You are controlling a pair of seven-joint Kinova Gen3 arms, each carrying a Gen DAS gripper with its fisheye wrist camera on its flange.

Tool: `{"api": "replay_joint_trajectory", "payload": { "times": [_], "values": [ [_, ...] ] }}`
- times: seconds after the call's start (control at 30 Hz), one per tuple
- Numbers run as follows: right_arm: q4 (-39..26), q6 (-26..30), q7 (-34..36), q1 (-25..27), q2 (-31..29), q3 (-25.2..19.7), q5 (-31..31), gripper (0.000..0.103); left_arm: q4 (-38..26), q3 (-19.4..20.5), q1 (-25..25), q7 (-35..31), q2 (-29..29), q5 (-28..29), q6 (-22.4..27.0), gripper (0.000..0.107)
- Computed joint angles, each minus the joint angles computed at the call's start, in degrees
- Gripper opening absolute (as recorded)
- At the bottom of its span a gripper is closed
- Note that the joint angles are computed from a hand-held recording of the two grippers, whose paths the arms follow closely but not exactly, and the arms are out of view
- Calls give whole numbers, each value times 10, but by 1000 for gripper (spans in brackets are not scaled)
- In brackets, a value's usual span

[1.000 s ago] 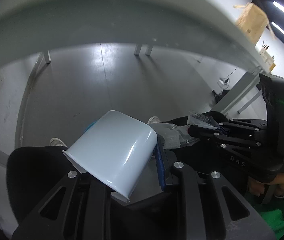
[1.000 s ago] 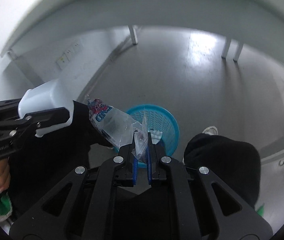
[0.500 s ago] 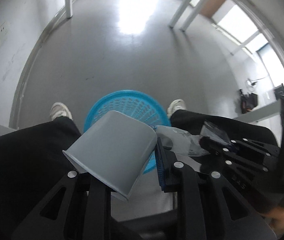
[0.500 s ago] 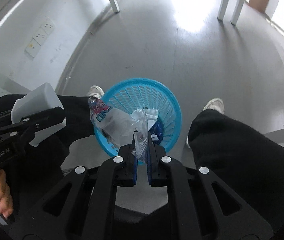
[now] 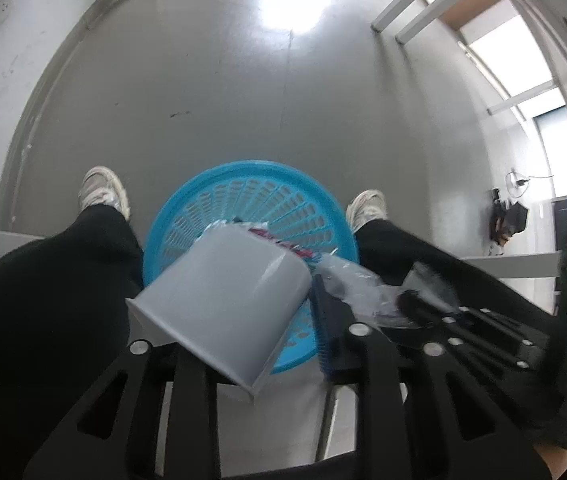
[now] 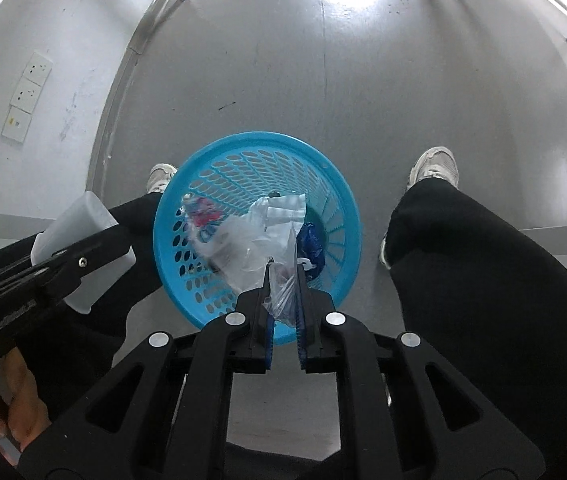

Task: Collect trash
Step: 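Open both tools to drop the cup and wrapper into the wastebasket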

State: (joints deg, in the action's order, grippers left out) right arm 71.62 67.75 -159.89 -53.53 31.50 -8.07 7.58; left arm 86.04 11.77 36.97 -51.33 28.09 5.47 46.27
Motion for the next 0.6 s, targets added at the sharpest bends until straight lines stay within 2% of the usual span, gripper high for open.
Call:
{"api": "replay_joint_trajectory", "payload": {
  "times": [0.03, 0.07, 0.1, 0.27, 0.4, 0.47, 0.6],
  "values": [
    [1, -4, 0, 1, 0, 0, 0, 23, 0, -9, 9, 9, -3, -9, -1, 57],
    [1, -3, -3, -2, 0, 2, 4, 31, 2, -17, 17, 24, -7, -20, -4, 63],
    [4, -6, -7, -4, -3, 3, 6, 43, 3, -17, 16, 29, -7, -23, -7, 63],
    [29, -31, -20, -3, -25, 2, 10, 48, 15, -6, -3, 29, -17, -10, -9, 63],
    [49, -42, -23, -3, -50, -4, 22, 68, 19, 5, -19, -2, -31, -1, 14, 65],
    [53, -32, -21, -3, -62, -8, 23, 72, 21, 13, -29, -29, -41, 5, 25, 73],
    [71, -34, -24, -2, -89, -16, 27, 83, 23, 4, -2, -35, -61, -35, 46, 91]
  ]
}}
